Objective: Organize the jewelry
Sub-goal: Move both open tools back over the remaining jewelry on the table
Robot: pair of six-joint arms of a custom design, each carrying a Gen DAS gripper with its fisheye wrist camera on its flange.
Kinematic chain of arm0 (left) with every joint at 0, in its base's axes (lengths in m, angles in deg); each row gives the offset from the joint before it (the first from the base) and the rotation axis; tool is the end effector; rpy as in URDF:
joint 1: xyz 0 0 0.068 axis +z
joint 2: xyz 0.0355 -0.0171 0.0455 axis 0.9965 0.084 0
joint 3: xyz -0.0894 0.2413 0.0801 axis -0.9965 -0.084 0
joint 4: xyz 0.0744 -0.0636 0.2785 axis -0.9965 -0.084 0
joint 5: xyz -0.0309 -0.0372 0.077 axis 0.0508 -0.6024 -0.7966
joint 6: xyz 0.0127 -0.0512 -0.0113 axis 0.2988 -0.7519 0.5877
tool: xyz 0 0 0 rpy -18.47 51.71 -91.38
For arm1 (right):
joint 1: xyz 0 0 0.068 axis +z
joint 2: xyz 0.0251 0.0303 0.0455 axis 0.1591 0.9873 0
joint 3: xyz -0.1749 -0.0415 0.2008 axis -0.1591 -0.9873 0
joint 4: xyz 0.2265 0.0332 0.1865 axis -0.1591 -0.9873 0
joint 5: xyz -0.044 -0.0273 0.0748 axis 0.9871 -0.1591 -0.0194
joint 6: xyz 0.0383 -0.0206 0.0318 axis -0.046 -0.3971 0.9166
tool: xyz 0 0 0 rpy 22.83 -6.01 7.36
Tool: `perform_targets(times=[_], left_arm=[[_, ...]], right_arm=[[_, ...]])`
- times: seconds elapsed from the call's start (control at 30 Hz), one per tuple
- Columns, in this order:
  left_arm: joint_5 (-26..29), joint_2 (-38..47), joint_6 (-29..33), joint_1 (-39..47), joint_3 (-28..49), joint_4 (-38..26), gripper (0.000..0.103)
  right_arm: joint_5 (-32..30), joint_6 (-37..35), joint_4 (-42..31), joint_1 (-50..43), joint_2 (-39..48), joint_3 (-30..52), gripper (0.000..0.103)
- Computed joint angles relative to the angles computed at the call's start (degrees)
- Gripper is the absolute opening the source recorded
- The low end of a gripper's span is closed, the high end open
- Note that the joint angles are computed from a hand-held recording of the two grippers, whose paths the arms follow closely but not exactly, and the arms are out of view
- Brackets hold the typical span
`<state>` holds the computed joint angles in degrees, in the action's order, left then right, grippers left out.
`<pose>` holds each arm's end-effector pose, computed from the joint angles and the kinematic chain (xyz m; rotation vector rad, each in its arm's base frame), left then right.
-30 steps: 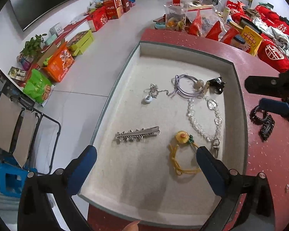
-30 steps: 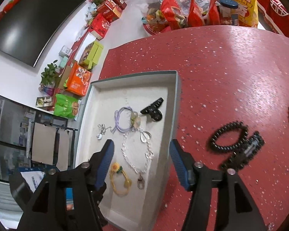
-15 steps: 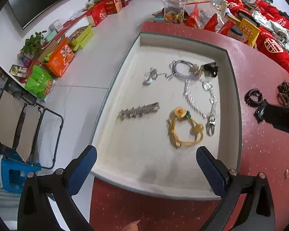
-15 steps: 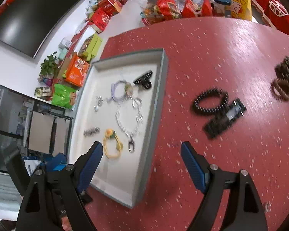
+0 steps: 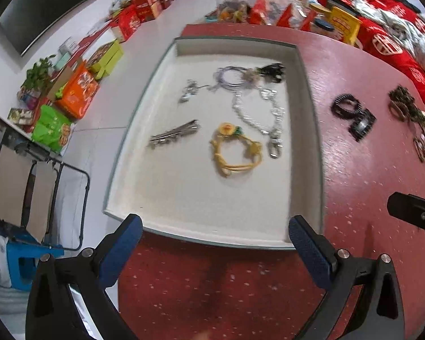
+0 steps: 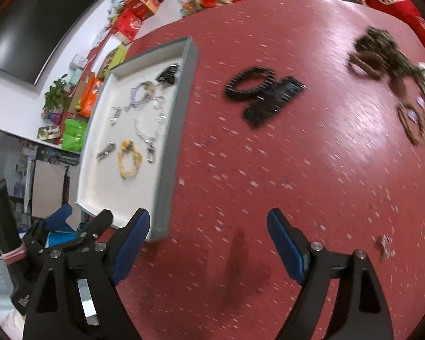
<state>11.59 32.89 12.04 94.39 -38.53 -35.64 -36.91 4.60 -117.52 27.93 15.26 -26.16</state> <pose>0.1767 0.0299 0.2352 -0.0358 2.7965 0.1224 0.2216 0.0839 0.2442 0.0355 2.8580 0.4907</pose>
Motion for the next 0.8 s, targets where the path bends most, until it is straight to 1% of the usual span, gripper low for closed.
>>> perform_targets(times=[0.1, 0.2, 0.3, 0.37, 0.43, 0.53, 0.57, 0.67, 0.8], left_arm=[[0.8, -0.5, -1.8, -3.5, 0.4, -1.3, 0.103], [1.6, -0.9, -4.2, -8.3, 1.2, -2.5, 0.103], [0.5, -1.3, -8.2, -14.9, 2.2, -2.7, 0.103], [0.5, -0.7, -11.4, -19.4, 2.8, -2.3, 0.103], [0.5, 0.7, -14.3, -23.3, 3.6, -2.1, 0.103], [1.7, 3.1, -16.7, -27.4, 4.8, -1.2, 0.103], [1.2, 3.6, -17.7, -29.1, 5.0, -0.7, 0.103], [-0.7, 5.8, -20.7, -33.8, 5.8, 0.4, 0.103], [0.2, 9.7, -23.2, -35.7, 7.2, 2.6, 0.103]], right_arm=[[0.5, -1.2, -1.9, -3.7, -3.9, -2.6, 0.088], [0.6, -4.4, -5.0, -8.9, -7.4, -4.4, 0.088], [0.4, -9.5, -9.3, -15.7, -9.7, -5.3, 0.088], [1.9, -13.2, -11.6, -20.6, -11.4, -5.8, 0.088], [3.2, -16.3, -13.2, -25.5, -12.7, -6.3, 0.088], [2.6, -21.2, -14.4, -33.4, -13.3, -7.1, 0.088], [2.6, -23.0, -14.8, -35.8, -13.2, -7.3, 0.088], [3.3, -25.8, -14.6, -39.1, -13.2, -8.1, 0.088], [4.0, -26.9, -14.2, -40.2, -14.2, -9.3, 0.088]])
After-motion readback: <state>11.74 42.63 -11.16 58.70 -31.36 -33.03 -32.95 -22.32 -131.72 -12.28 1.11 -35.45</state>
